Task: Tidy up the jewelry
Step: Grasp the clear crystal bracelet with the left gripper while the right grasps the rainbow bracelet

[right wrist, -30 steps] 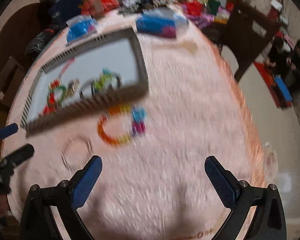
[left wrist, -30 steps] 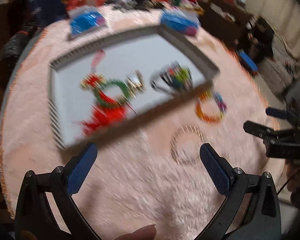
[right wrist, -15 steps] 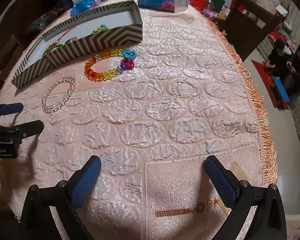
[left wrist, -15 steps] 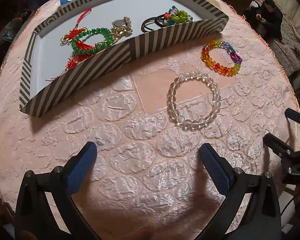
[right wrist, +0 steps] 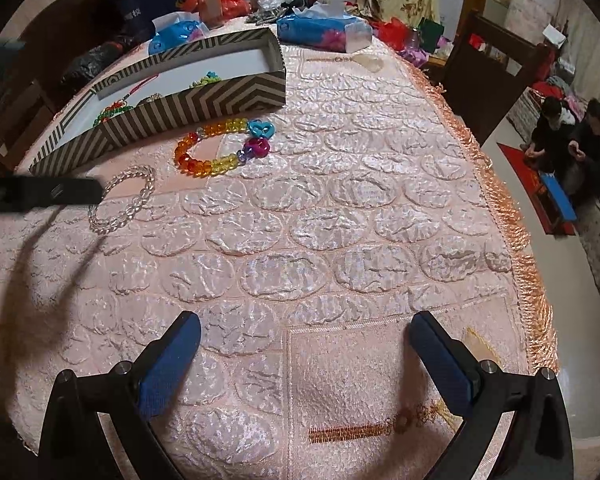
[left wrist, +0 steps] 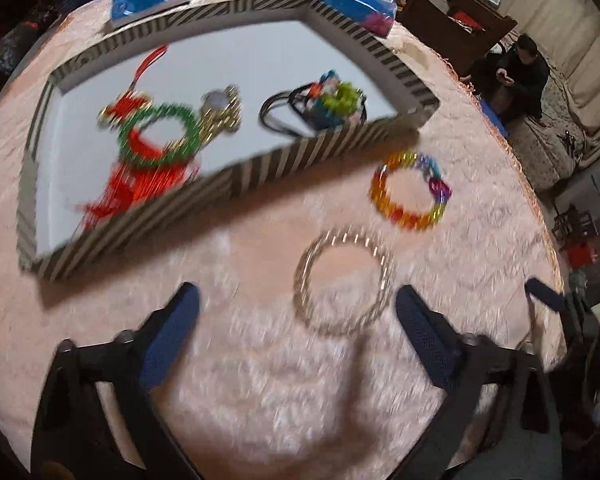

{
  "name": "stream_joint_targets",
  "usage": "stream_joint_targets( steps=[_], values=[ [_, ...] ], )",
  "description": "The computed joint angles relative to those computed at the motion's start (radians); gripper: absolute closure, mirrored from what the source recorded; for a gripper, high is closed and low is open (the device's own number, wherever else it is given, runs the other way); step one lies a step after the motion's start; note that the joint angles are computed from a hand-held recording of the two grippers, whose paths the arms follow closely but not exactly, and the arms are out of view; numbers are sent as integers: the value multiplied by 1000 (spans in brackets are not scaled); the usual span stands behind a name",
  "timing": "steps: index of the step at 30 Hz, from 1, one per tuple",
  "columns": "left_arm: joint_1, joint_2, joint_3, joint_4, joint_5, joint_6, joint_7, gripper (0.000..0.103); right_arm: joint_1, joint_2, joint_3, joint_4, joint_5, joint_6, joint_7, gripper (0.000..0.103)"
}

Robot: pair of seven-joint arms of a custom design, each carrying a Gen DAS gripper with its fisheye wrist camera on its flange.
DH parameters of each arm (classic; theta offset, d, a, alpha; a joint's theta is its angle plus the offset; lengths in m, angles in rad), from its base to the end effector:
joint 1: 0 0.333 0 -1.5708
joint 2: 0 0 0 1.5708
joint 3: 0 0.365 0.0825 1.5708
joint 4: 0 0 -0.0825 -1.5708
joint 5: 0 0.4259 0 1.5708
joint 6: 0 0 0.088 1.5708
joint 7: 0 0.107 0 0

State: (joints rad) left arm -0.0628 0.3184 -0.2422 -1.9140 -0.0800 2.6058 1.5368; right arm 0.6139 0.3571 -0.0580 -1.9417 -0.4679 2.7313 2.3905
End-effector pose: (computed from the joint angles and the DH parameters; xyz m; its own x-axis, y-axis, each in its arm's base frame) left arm 0.6717 -0.1962 0.3955 -0.2083 -0.9664 0.1504 -0.9221 0.1427 -0.3596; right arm 0.5836 0.3864 0.3611 0.1357 -0.9907 -0.0046 -0.8641 -0.1161 -0.4898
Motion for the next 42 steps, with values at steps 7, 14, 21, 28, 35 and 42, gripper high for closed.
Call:
stream_joint_targets(
  steps=[7, 14, 21, 28, 35, 42],
  values=[
    [-74, 25, 55, 34, 236, -36, -147, 57, -11, 7, 7, 9, 26, 0, -40, 0],
    [-2, -44, -11, -65, 93, -7, 35, 96, -49, 25, 42, 50, 109, -35, -136, 0],
    [-9, -91, 34, -136, 92, 34, 0, 97, -146, 93, 107, 161, 339, 74, -322, 2],
    [24, -110, 56, -155, 81, 21, -29, 97, -163, 291, 131, 480, 472, -106, -572, 47],
    [33, -114, 54, -159, 58, 16, -3, 97, -71, 353, 31, 586, 383, -181, -603, 63],
    [35, -105, 52, -147, 46, 10, 6, 97, -64, 309, 25, 509, 380, -136, -583, 98]
  ],
)
